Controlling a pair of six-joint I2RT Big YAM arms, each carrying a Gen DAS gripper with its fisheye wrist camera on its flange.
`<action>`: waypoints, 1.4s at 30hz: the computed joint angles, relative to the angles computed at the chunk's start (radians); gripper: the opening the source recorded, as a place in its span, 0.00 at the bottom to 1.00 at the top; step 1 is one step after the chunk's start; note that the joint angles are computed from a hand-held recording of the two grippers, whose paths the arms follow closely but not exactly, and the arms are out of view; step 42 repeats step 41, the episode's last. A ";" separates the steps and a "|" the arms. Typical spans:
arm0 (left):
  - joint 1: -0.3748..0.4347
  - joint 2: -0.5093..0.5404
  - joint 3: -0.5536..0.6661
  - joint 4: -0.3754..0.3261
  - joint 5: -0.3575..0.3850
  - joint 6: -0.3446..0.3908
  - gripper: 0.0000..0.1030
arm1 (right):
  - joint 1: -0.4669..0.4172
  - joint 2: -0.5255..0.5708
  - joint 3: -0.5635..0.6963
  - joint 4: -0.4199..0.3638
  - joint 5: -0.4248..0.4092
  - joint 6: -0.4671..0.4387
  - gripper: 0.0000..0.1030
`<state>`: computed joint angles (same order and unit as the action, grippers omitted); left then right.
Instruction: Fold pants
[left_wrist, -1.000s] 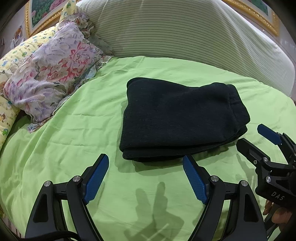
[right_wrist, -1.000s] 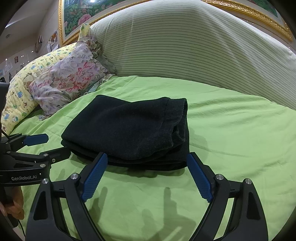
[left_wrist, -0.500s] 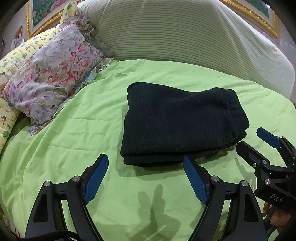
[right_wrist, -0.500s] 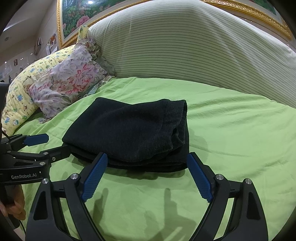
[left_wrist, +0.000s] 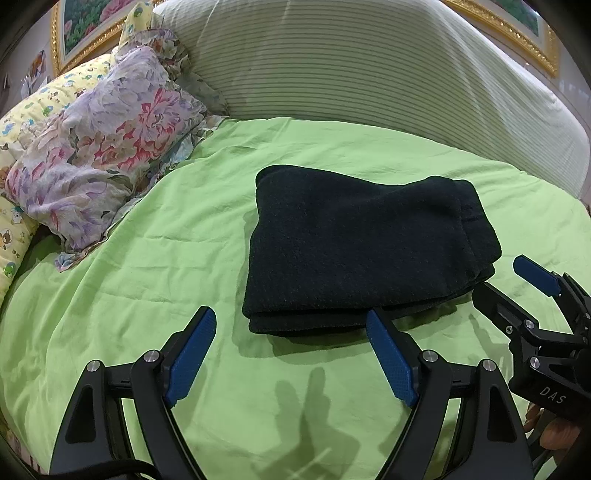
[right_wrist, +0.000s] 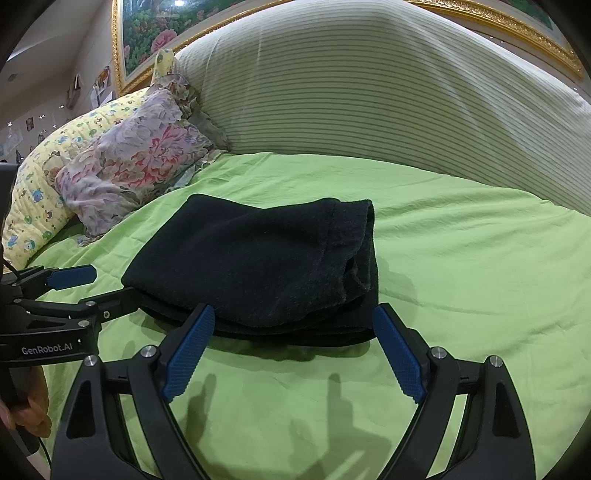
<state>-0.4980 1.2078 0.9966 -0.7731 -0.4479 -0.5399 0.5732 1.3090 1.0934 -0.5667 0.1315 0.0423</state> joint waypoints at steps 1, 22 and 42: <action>0.001 0.000 0.000 0.000 0.003 0.001 0.81 | 0.000 0.000 0.001 -0.002 -0.001 0.000 0.85; 0.024 0.007 0.019 -0.001 0.011 -0.006 0.80 | -0.011 0.009 0.025 -0.022 -0.005 0.007 0.85; 0.056 0.048 0.065 -0.049 0.044 -0.020 0.81 | -0.058 0.043 0.076 -0.041 -0.051 0.008 0.87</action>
